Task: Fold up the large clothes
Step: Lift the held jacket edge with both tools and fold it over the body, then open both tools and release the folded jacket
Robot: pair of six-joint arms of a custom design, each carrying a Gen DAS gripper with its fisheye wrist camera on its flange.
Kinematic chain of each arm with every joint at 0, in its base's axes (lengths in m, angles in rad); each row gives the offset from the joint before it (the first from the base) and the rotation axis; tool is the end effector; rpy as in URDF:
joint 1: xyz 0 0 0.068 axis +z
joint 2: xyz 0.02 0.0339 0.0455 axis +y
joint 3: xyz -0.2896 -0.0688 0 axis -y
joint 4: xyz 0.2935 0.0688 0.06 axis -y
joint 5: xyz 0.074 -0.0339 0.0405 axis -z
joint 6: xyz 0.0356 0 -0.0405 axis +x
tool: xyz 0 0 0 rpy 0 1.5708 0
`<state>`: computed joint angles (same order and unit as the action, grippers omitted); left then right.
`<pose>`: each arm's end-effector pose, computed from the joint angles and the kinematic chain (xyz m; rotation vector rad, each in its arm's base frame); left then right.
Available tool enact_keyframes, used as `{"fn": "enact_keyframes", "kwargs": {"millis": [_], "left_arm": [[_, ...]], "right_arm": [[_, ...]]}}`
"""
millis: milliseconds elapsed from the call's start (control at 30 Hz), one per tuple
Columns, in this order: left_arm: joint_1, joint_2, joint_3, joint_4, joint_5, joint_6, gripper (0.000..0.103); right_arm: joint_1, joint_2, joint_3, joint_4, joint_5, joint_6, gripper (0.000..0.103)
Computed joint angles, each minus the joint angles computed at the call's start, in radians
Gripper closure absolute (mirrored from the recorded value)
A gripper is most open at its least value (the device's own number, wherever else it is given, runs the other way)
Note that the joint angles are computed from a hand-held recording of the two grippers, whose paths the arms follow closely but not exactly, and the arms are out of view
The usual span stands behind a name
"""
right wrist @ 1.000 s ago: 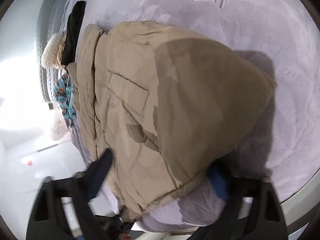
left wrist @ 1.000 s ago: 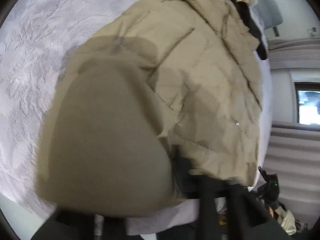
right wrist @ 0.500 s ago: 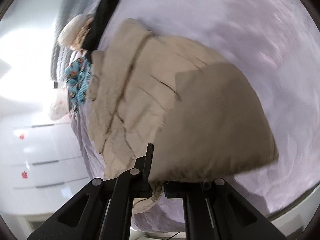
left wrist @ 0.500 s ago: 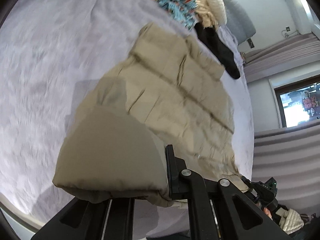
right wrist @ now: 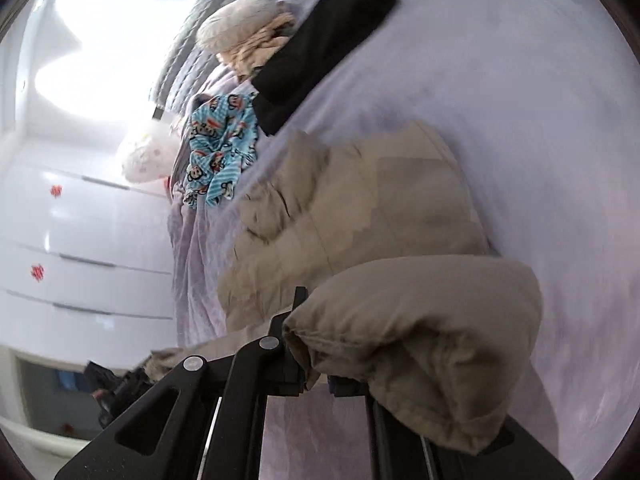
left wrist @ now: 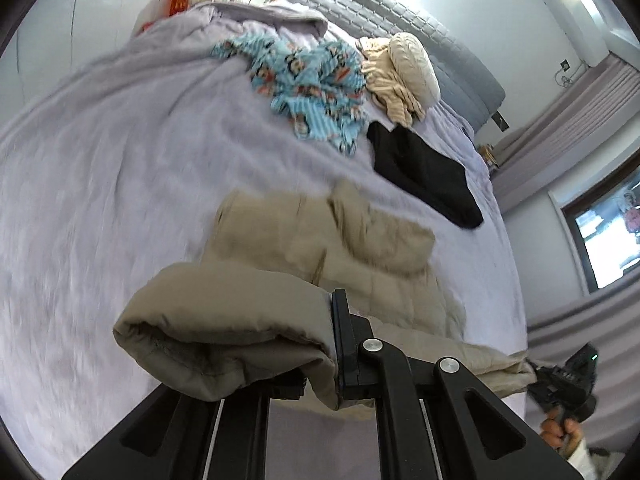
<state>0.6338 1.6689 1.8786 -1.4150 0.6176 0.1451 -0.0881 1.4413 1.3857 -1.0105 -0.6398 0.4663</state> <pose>0.3021 0.1964 0.4253 -0.4655 2.4811 -0.5669 0.3292 -0.0077 0.3545 0.4986 2.5653 0.9734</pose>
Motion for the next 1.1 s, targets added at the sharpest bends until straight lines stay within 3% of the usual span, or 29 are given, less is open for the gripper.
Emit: {"fn": "enact_keyframes", "kwargs": {"millis": [133,233,533,800,833,867,933,967,1033,1100], "left_arm": [[-0.096,0.122,0.087,0.107,-0.104,-0.074,0.092],[-0.153,0.214,0.105,0.173,-0.181,-0.089,0.092],[-0.228,0.454,0.114,0.335,-0.274,-0.100,0.091],[-0.244,0.491,0.080,0.434,-0.280,-0.095,0.089],[-0.243,0.465,0.062,0.439,-0.289,-0.065,0.085],[-0.241,0.438,0.043,0.443,-0.295,-0.046,0.073],[-0.225,0.367,-0.008,0.465,-0.275,-0.015,0.041],[-0.219,0.344,-0.022,0.473,-0.271,-0.012,0.015],[-0.212,0.253,-0.104,0.554,-0.310,-0.021,0.012],[-0.205,0.244,-0.085,0.513,-0.278,-0.001,0.012]], "right_arm": [[0.038,0.261,0.271,-0.034,0.063,-0.076,0.095],[0.066,0.418,0.390,-0.021,0.104,-0.059,0.095],[0.109,0.646,0.381,0.199,0.177,0.009,0.095],[0.114,0.714,0.385,0.285,0.164,0.025,0.094],[0.114,0.712,0.390,0.276,0.162,0.021,0.092],[0.112,0.709,0.400,0.256,0.159,0.011,0.090],[0.111,0.686,0.408,0.227,0.159,-0.008,0.076],[0.112,0.659,0.397,0.227,0.165,-0.015,0.071],[0.118,0.600,0.366,0.237,0.172,-0.029,0.048],[0.131,0.531,0.317,0.272,0.205,-0.039,0.047]]}}
